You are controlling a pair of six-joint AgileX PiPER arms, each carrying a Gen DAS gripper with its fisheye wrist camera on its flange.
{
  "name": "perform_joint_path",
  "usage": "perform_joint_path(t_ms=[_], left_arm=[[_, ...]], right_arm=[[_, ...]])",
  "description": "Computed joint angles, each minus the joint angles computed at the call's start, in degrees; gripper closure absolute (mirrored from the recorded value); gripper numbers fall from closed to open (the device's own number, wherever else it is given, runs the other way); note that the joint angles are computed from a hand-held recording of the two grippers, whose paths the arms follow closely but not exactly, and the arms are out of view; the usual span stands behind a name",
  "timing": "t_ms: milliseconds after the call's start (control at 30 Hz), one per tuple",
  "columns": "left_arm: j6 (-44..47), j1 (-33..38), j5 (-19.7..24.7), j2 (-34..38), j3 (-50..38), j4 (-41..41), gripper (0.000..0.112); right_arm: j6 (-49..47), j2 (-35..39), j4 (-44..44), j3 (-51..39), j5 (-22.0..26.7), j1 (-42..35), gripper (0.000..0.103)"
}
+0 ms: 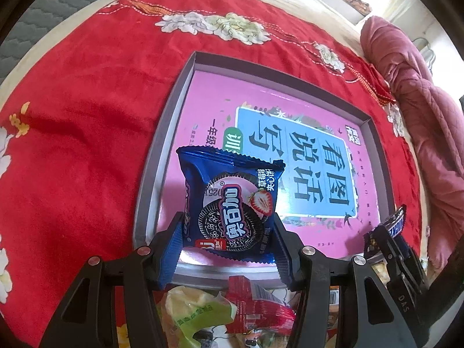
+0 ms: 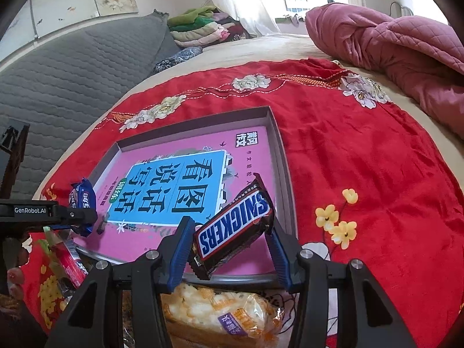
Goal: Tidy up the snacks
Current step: 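Lift the Snickers bar with the right tool while the left tool lifts the cookie pack, then release the Snickers bar into the tray while the left tool releases the cookie pack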
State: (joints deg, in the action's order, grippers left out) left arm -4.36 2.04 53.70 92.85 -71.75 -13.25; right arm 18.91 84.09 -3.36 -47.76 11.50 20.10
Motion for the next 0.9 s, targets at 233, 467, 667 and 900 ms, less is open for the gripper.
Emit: perform_joint_path(t_ms=[233, 467, 667, 900], left_arm=[[-0.2, 0.1, 0.7, 0.8, -0.5, 0.1, 0.054], [0.1, 0.4, 0.6, 0.8, -0.2, -0.2, 0.054], [0.2, 0.5, 0.5, 0.7, 0.0, -0.2, 0.054], [0.6, 0.4, 0.4, 0.9, -0.1, 0.2, 0.054]], right_arm=[[1.1, 0.0, -2.1, 0.0, 0.5, 0.5, 0.052], [2.4, -0.3, -3.4, -0.1, 0.4, 0.5, 0.052], [4.5, -0.5, -6.3, 0.5, -0.3, 0.8, 0.052], [4.3, -0.6, -6.4, 1.0, -1.0, 0.8, 0.052]])
